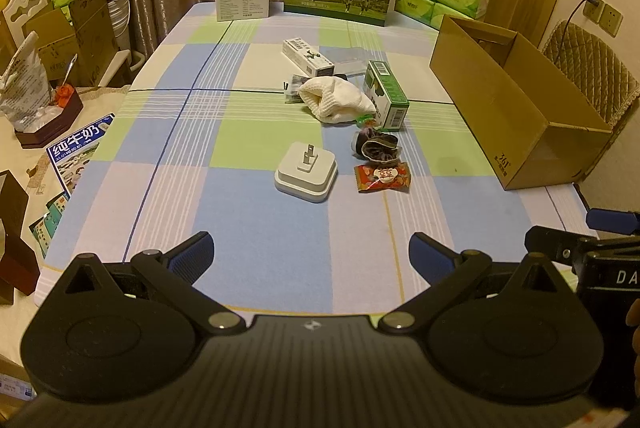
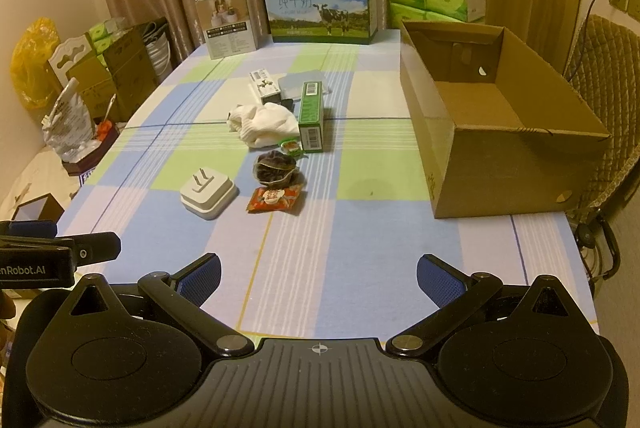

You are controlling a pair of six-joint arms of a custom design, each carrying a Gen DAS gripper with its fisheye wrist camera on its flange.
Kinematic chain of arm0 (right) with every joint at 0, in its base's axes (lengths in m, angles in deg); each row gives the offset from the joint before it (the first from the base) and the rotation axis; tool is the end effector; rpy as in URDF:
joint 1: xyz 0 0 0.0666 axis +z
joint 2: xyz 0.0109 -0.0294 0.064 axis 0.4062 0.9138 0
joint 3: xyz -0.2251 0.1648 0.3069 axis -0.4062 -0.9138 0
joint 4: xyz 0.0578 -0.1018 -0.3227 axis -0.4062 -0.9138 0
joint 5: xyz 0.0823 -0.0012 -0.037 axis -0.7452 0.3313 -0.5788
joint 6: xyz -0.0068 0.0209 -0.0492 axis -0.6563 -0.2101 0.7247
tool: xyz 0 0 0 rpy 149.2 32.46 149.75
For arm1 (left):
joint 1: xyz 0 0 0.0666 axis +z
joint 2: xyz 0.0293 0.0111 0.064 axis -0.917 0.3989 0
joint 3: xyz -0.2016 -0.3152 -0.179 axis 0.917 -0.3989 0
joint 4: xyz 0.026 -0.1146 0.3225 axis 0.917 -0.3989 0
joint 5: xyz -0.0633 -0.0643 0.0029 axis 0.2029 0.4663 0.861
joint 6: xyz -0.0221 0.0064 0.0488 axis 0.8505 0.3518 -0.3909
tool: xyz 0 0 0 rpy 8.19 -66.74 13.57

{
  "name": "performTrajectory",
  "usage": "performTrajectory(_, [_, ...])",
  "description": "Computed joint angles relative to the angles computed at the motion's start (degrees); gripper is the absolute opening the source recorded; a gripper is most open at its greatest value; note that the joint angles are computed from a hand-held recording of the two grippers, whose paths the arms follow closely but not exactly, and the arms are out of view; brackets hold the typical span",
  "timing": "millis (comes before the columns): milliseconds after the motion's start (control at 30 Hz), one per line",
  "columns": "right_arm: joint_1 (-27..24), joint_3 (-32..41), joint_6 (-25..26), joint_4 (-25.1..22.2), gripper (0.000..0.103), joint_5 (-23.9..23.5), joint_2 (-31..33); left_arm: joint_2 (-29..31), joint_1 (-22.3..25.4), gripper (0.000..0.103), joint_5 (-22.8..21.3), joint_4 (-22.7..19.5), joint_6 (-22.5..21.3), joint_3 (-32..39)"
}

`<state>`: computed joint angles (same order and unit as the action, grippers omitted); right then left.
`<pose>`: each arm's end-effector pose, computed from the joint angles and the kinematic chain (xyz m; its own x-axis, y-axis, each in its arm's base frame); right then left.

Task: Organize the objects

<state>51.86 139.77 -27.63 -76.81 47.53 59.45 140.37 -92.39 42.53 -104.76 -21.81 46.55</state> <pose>0.4910 0.2455 0.4763 -0.7099 0.2117 -0.6717 0.1750 0.9769 0.1229 0.5315 -0.2604 0.4941 -0.6992 0.2932 -0.6521 0.4359 0.8977 -0.0638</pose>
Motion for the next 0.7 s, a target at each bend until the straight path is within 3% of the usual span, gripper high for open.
performTrajectory(700, [-0.92, -0.13, 0.03, 0.77, 0.101, -2.19, 0.97, 0.97, 0.79, 0.102, 0.46, -0.71, -0.98, 1.11])
